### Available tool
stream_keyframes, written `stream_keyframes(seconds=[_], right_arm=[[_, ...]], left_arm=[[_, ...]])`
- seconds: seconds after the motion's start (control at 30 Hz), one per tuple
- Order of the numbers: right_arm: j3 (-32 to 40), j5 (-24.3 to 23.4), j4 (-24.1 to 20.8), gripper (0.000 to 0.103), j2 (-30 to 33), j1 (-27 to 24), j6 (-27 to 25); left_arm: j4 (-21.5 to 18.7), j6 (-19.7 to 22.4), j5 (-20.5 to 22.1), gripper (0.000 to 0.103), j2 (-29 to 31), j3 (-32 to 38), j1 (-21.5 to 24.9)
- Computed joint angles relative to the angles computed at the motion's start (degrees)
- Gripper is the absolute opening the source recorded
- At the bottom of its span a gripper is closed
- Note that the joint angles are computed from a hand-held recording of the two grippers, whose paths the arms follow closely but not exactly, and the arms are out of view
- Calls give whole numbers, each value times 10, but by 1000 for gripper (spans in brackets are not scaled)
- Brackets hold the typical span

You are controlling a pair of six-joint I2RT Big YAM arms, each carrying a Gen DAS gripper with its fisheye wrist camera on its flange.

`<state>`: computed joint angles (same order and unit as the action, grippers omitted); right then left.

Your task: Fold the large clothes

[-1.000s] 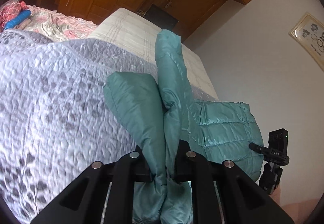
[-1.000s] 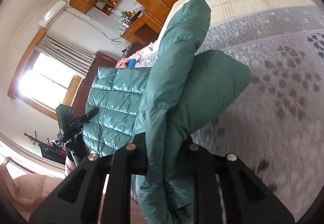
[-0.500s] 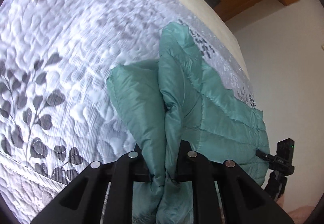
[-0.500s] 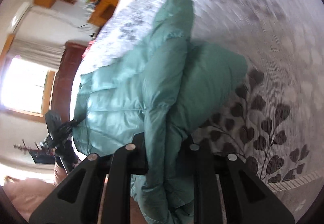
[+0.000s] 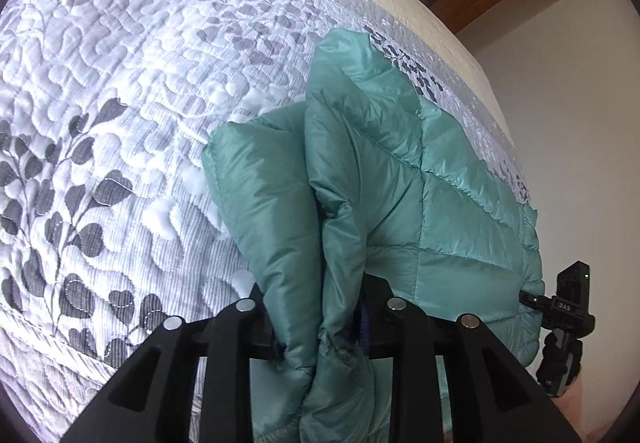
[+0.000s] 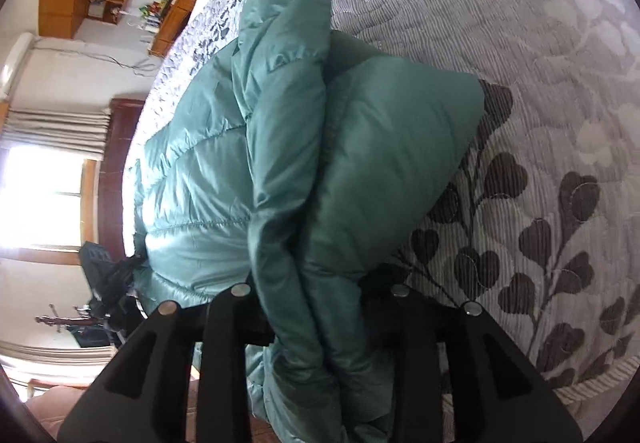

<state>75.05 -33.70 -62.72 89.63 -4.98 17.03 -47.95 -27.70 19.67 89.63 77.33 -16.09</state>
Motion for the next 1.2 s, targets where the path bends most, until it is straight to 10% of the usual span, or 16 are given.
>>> stream_keyframes(seconds=[0.7, 1.2], right_arm=[[113, 270, -121, 51, -16, 77, -27], [149, 248, -128, 41, -10, 139, -99]], left_arm=[[-80, 52, -66, 48, -1, 49, -12], [-94, 71, -88, 53, 11, 64, -20]])
